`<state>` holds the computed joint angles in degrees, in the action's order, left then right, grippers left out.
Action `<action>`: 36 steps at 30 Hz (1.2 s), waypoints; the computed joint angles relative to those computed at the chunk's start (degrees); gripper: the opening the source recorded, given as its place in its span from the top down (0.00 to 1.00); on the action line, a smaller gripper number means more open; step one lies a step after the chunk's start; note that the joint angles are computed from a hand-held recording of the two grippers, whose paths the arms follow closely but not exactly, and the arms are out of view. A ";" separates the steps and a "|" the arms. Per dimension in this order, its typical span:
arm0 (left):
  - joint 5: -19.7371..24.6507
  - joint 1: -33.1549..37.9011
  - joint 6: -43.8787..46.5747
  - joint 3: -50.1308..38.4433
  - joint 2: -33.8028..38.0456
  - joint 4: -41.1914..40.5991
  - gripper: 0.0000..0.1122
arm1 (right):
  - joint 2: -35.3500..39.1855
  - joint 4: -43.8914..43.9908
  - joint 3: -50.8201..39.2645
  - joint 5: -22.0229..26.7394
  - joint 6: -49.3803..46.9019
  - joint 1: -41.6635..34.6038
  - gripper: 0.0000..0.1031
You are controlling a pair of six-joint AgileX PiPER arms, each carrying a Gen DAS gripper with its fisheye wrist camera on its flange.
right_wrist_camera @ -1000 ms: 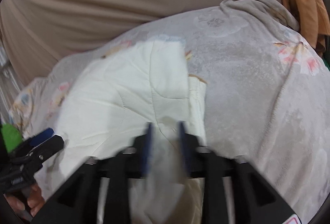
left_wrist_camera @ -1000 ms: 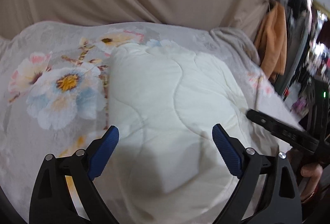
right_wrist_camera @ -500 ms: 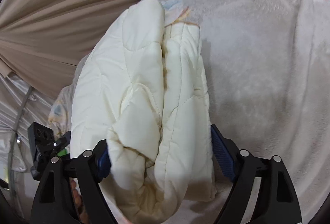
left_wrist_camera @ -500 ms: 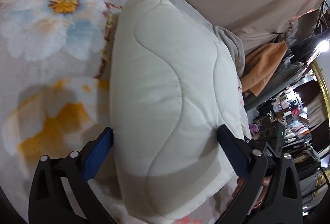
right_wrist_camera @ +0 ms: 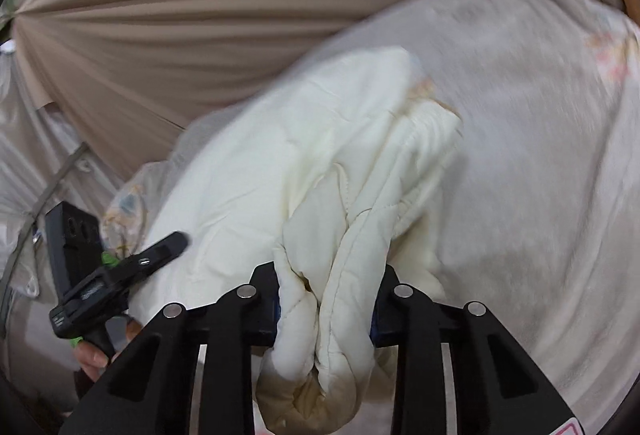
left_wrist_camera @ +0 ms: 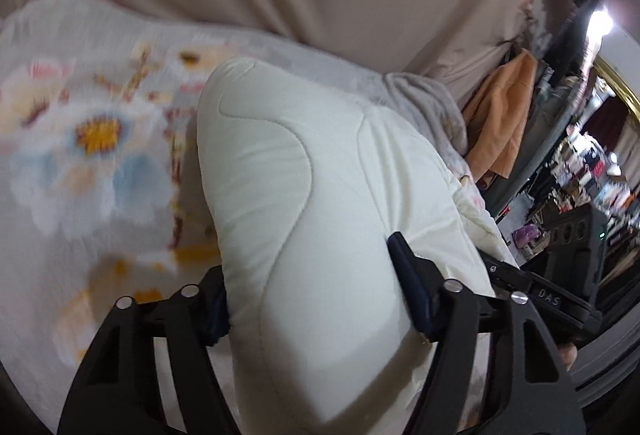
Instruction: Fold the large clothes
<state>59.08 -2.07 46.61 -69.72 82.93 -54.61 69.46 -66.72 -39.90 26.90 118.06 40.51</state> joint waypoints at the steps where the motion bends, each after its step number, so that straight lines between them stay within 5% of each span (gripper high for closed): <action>1: 0.96 0.83 1.17 -0.91 -0.57 -0.94 0.42 | 0.42 0.67 -2.71 5.31 -2.36 3.13 0.72; 5: 5.02 5.54 6.68 -5.90 -2.62 -7.84 0.42 | 0.65 -2.30 -11.05 18.71 -7.48 11.12 0.72; 9: 8.42 11.87 11.27 -13.06 -2.01 -15.48 0.42 | 1.94 -6.35 -19.39 21.27 -14.73 11.91 0.72; 13: 8.61 17.48 17.05 -17.85 1.23 -22.78 0.41 | 6.78 -11.14 -27.60 14.23 -18.96 7.41 0.72; 18: 7.26 21.32 22.47 -25.74 12.11 -27.70 0.38 | 19.74 -18.35 -39.27 -0.09 -16.02 -1.62 0.71; 22: -0.07 19.18 23.58 -30.27 23.23 -23.36 0.36 | 33.71 -2.99 -50.06 -11.14 -25.93 -9.85 0.70; 25: -4.80 16.36 14.87 -34.66 32.33 -11.84 0.35 | 45.61 14.19 -57.06 -12.97 -37.12 -12.87 0.70; 28: -5.31 16.96 10.40 -34.22 37.84 -9.11 0.19 | 55.02 29.12 -59.99 -12.93 -45.12 -14.36 0.56; 32: -2.04 17.85 4.14 -35.71 39.08 -5.24 0.17 | 52.74 28.29 -52.36 -21.29 -39.47 -15.90 0.40; 36: -10.10 16.67 8.06 -27.46 30.75 -2.60 0.18 | 49.53 24.45 -51.42 -14.34 -35.07 -13.71 0.39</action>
